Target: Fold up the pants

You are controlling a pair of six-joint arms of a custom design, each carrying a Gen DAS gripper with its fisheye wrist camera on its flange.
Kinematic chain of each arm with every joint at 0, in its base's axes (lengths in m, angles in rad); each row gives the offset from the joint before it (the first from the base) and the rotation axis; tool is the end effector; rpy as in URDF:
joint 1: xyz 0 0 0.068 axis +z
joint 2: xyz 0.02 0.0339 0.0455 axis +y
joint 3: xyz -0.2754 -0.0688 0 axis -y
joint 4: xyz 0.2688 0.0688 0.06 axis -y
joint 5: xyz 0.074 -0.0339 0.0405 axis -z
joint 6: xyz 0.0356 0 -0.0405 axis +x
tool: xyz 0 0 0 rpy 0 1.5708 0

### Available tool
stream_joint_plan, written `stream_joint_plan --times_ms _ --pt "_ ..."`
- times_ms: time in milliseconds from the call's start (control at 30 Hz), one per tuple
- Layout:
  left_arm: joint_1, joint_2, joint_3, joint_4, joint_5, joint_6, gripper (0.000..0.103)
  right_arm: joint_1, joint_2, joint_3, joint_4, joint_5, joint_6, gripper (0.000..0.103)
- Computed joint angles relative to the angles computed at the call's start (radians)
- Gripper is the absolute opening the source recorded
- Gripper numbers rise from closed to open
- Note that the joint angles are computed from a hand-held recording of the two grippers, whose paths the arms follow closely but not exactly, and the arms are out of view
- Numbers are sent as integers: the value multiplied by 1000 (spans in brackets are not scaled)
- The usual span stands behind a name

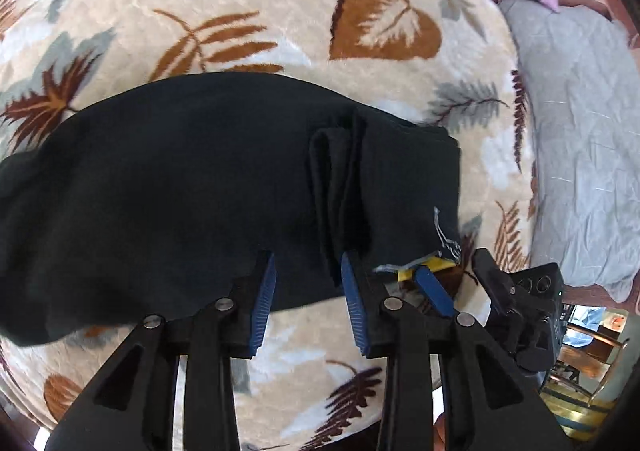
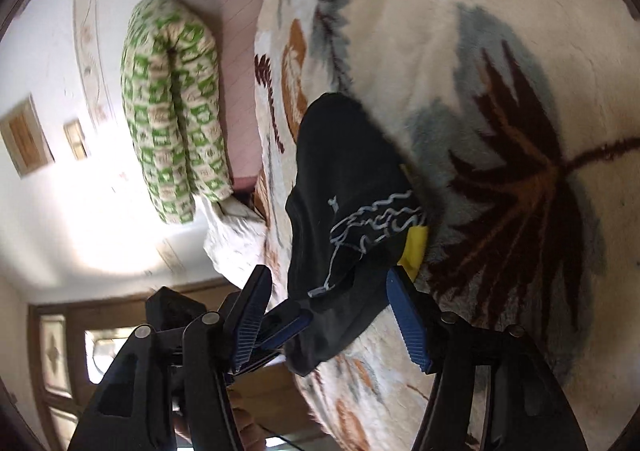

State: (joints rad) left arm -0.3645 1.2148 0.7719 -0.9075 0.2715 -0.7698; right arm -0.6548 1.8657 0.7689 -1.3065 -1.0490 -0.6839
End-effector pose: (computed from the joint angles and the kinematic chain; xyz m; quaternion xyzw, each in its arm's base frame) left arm 0.1987 -0.0860 0.2050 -0.1836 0.9676 -0.1720 0.0196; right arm 0.1840 -0.1024 0.1035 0.1909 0.7945 0.5763 0.0097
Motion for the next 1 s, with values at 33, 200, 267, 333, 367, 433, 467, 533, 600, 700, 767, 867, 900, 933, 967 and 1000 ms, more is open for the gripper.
stream_joint_plan --times_ms 33,200,267,333,367,433,467,533,600,700,767,867,900,933,967,1000 --pt "12 10 -4 21 19 3 31 -3 26 2 8 -18 9 63" --pt "53 17 -48 143 143 -11 32 4 120 21 11 -102 33 61" --pt "54 26 -55 176 172 -42 41 2 123 18 13 -120 50 61" --pt "53 23 -73 226 196 -75 46 -9 113 5 53 -136 119 61" --pt "61 12 -88 251 219 -89 46 -16 112 4 57 -139 133 61" --pt "91 -49 -137 300 277 -119 46 -20 87 0 86 -122 199 61" --pt "100 -72 -148 299 285 -115 47 -20 71 -5 101 -120 230 61" --pt "104 -98 -131 231 238 -76 47 -23 41 -17 124 -117 288 61" --pt "95 -109 -115 180 160 -51 48 -40 33 -21 114 -91 292 61" --pt "93 -53 -105 190 163 -39 49 -36 5 -31 144 -73 341 61" --pt "68 -10 -93 213 165 -46 49 -24 -32 -44 189 -61 411 61" --pt "20 51 -79 264 164 -69 49 -2 -91 -63 250 -37 514 61" --pt "11 60 -81 281 165 -87 49 8 -110 -68 272 -29 547 61" --pt "1 63 -91 314 164 -116 49 22 -132 -75 307 -22 596 61" --pt "1 53 -103 325 167 -125 49 23 -136 -78 318 -19 608 63" --pt "-2 49 -110 339 167 -130 44 28 -143 -80 330 -20 621 63"
